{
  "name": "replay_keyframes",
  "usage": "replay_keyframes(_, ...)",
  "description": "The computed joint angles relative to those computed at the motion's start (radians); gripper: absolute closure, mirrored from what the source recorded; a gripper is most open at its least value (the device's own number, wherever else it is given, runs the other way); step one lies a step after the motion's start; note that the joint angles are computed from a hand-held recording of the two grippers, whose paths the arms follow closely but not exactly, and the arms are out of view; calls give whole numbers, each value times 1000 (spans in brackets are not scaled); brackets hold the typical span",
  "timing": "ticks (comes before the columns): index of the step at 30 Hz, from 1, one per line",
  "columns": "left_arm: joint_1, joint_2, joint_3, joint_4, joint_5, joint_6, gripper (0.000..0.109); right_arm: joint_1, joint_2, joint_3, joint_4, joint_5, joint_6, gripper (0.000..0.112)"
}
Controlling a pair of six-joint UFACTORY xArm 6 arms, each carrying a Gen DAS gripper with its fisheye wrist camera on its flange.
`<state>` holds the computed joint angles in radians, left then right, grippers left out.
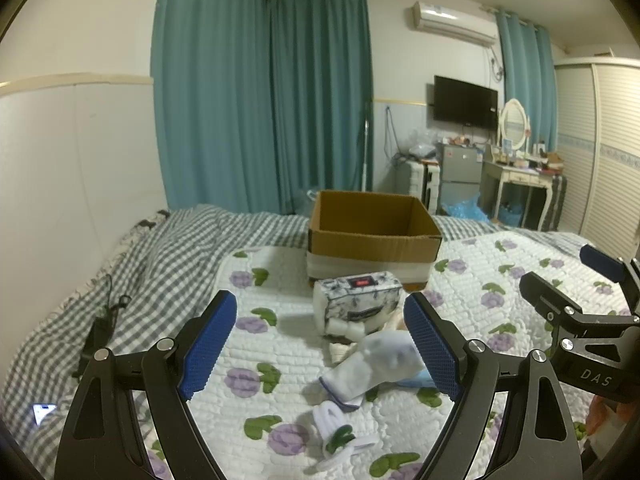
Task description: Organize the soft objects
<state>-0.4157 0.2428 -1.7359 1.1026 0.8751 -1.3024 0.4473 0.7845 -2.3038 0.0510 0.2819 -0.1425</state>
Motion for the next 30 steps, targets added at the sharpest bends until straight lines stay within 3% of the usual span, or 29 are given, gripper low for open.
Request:
replay_keyframes(9,-1,-20,53,24,-15,-36,22,0,4,-11,2,9,-2,9)
replay_keyframes(17,-9,-21,59,27,-13,-44,22,3,-34,76,60,-44,-53,9)
replay_keyframes(23,-19,-22,33,19,8,-31,22,1,-83,110,48,-11,-43,9)
replay_keyframes(30,-6,-43,71,-102,23,53,22,6,-137,217,22,34,-48,9)
